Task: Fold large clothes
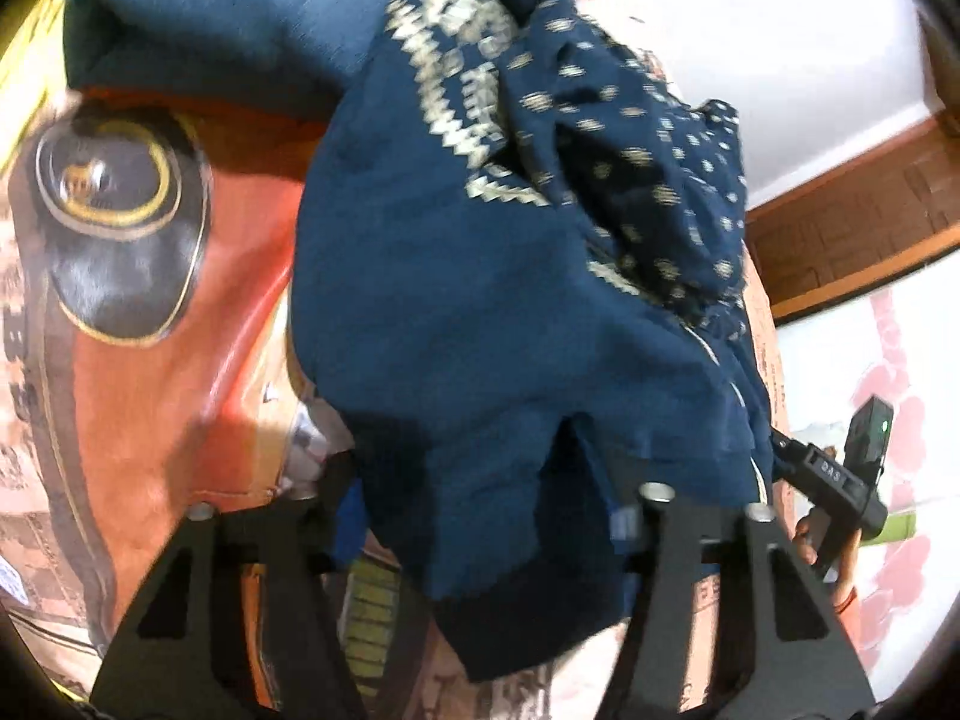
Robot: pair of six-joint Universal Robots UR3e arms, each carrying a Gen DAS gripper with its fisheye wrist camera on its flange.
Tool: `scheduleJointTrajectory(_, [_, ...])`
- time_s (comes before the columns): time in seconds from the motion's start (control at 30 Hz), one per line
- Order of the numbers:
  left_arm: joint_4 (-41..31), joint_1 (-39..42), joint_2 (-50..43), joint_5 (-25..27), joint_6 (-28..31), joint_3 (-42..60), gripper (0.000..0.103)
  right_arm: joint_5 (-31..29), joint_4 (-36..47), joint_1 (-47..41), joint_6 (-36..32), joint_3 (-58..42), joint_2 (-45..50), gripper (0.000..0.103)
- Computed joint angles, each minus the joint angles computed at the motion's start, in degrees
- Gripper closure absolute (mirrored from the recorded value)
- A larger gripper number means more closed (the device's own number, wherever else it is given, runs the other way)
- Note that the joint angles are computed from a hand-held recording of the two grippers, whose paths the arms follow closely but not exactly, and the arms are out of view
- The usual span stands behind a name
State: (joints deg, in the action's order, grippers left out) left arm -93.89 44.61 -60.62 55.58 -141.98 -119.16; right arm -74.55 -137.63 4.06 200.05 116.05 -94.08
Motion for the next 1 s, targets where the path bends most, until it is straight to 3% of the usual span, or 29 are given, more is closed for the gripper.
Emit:
scheduleJointTrajectory(0.07, [0.60,-1.26,1.56,0.41,0.30,0.84,0.073,0.71,0.58,0.15,0.00,-0.96,0.59,0.070])
scheduleJointTrajectory(0.1, [1.00,-1.84,1.84,0.54,0.37,1.48,0.084,1.66,0.99,-0.06,-0.45,-1.35,0.72,0.086])
scheduleJointTrajectory(0.13, [-0.02,-1.81,1.98,0.11,1.32,2.66,0.091,2.57,1.80,-0.32,-0.82,-2.05,0.91,0.088])
scheduleJointTrajectory(0.2, [-3.73,-0.40,2.34,-1.73,3.62,5.76,0.096,1.94,3.02,0.34,-0.18,-3.94,0.80,0.090])
scheduleJointTrajectory(0.47, [-17.91,6.00,-1.64,-11.37,11.40,21.88,0.100,3.48,3.65,0.10,-1.75,-13.46,-1.90,0.091])
scheduleJointTrajectory(0.67, [-16.73,5.56,-10.01,-19.30,6.57,34.81,0.101,0.79,2.23,2.25,-0.59,-28.55,6.12,0.091])
scheduleJointTrajectory(0.77, [-7.45,4.14,-14.88,-21.42,-1.49,38.17,0.101,-0.66,0.84,2.40,1.11,-36.03,11.40,0.091])
scheduleJointTrajectory(0.8, [0.17,2.09,-17.84,-20.93,-7.32,38.77,0.101,-1.25,0.82,2.26,1.41,-39.70,14.22,0.091])
scheduleJointTrajectory(0.87, [11.04,-2.13,-23.91,-18.27,-16.41,41.06,0.101,-2.20,1.26,1.75,1.67,-45.38,18.69,0.091])
scheduleJointTrajectory(1.0, [24.34,-10.55,-39.42,-9.70,-28.41,51.46,0.101,-3.82,5.70,1.22,2.83,-61.09,30.76,0.091])
